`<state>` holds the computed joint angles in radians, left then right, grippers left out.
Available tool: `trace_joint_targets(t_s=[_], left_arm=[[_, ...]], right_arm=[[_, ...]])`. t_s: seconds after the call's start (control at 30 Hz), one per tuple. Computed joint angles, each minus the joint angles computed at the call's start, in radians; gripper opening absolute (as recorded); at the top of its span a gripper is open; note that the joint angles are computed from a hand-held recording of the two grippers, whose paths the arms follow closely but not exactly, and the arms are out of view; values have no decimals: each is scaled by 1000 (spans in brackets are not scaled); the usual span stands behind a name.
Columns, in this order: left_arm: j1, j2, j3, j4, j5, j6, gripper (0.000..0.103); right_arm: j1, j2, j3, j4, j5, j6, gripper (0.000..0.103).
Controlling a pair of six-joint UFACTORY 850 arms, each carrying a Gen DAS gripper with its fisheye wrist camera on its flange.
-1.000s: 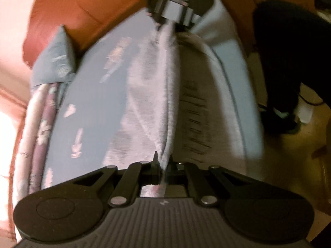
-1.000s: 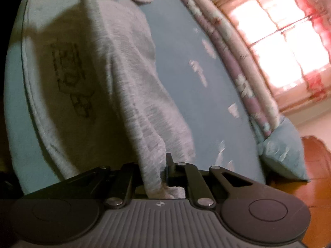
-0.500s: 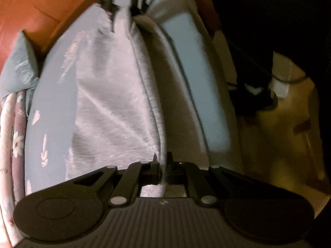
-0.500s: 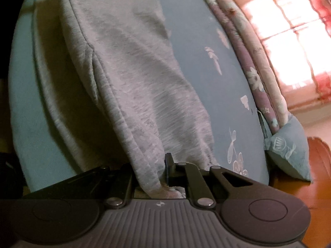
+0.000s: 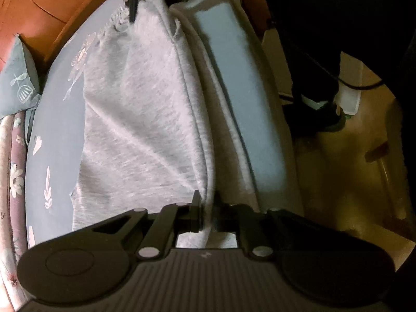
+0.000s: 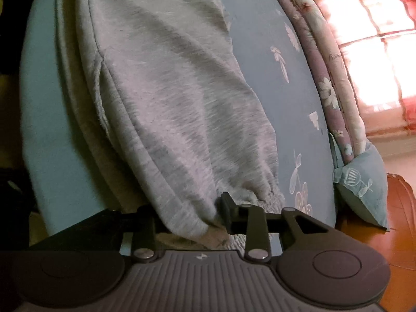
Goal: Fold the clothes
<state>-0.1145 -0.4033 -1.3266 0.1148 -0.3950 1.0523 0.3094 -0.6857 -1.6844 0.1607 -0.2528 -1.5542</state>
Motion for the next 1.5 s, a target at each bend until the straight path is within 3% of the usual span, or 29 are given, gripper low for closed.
trace_joint_targets(t_s=[0.03, 0.1, 0.13, 0.2, 0.33, 0.53, 0.63, 0.67, 0.7, 0.8, 1.0, 1.07, 1.23, 1.27, 1.33, 1.43, 1.5], left_arm=[[1, 2, -5, -1, -7, -9, 15], [11, 11, -12, -54, -23, 14, 22], [17, 16, -16, -78, -30, 24, 23], [27, 28, -14, -90, -41, 26, 30], [48, 50, -16, -128, -53, 20, 30], [71, 45, -70, -437, -70, 99, 32], [76, 32, -99, -652, -100, 196, 32], [79, 27, -105, -736, -118, 240, 34], [80, 20, -110, -795, -126, 272, 39], [60, -12, -117, -828, -93, 252, 41], [32, -82, -129, -821, -70, 179, 40], [24, -100, -139, -784, -92, 128, 41], [21, -112, -140, -784, -124, 121, 46], [29, -103, -138, -806, -130, 135, 47], [44, -85, -136, -849, -142, 162, 47], [77, -48, -123, -918, -109, 214, 49], [98, -32, -114, -919, -33, 192, 50]], right_arm=[[0, 9, -1, -33, -25, 46, 55], [-10, 24, -36, -14, -153, 101, 72], [-16, 30, -56, -4, -218, 130, 74], [-36, 44, -90, 17, -325, 216, 75], [-79, 74, -102, 45, -381, 479, 75], [-186, 38, -152, 457, -452, 819, 74], [-223, 30, -111, 704, -400, 870, 61], [-234, 29, -86, 809, -386, 868, 54], [-238, 28, -61, 889, -373, 852, 53], [-235, 20, -7, 1033, -341, 837, 53], [-206, -25, 10, 1083, -310, 874, 51], [-192, -30, 12, 1057, -268, 874, 22], [-163, -8, 19, 840, -180, 1012, 30], [-155, 15, 36, 802, -156, 1029, 37], [-137, 66, 82, 774, -70, 1010, 38], [-112, 121, 113, 978, 13, 731, 41], [-103, 121, 89, 1140, -25, 522, 49]])
